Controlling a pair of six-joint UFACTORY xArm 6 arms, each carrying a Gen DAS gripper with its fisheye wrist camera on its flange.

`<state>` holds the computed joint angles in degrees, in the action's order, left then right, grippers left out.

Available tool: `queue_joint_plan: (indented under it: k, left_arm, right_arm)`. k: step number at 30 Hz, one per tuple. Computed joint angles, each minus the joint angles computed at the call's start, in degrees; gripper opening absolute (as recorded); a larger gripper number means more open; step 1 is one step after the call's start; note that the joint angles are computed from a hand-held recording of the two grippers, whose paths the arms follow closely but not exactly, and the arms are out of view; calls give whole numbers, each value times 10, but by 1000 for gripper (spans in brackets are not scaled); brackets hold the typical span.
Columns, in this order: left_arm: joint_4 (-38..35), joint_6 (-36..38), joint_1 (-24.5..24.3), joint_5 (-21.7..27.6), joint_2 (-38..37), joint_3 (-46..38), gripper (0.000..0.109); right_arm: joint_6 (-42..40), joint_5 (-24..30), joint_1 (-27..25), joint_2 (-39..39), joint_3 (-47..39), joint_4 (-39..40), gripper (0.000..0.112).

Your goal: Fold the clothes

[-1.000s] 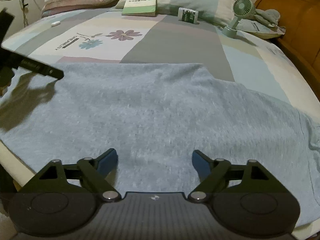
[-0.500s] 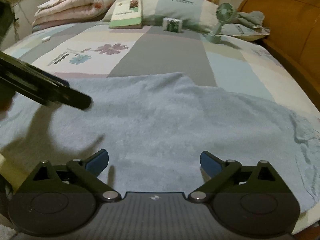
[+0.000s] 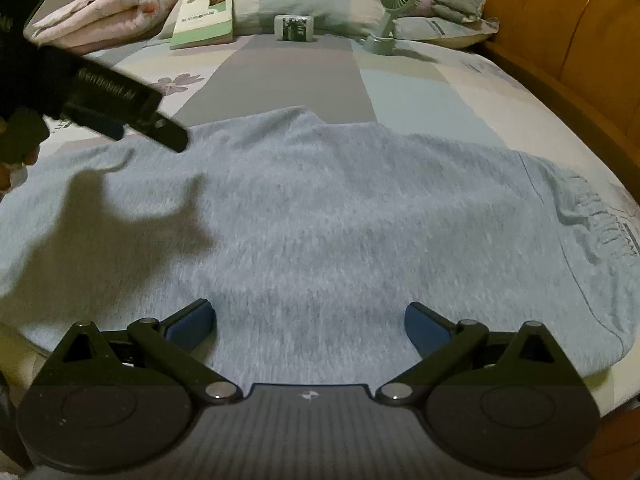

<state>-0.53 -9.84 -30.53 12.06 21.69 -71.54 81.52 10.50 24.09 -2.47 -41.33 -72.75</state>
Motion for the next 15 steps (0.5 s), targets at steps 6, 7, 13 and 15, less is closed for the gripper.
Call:
queue_joint_plan:
  k: [6,7,13,15]
  left_arm:
    - [-26,40,-18,34,74,-85,95]
    - [-4,17,-15,34,88,-99,95]
    - [46,-38,-7,75,114,-158,96]
    - [37,-15,-9,56,80,-120,97]
  right_arm:
    - [14,-12,-7,1,1,-31,103]
    - [12,-14,-8,0,1,-32,103]
    - [14,-14,-7,-3,5,-38,103]
    - [10,-16,-7,-5,7,-35,103]
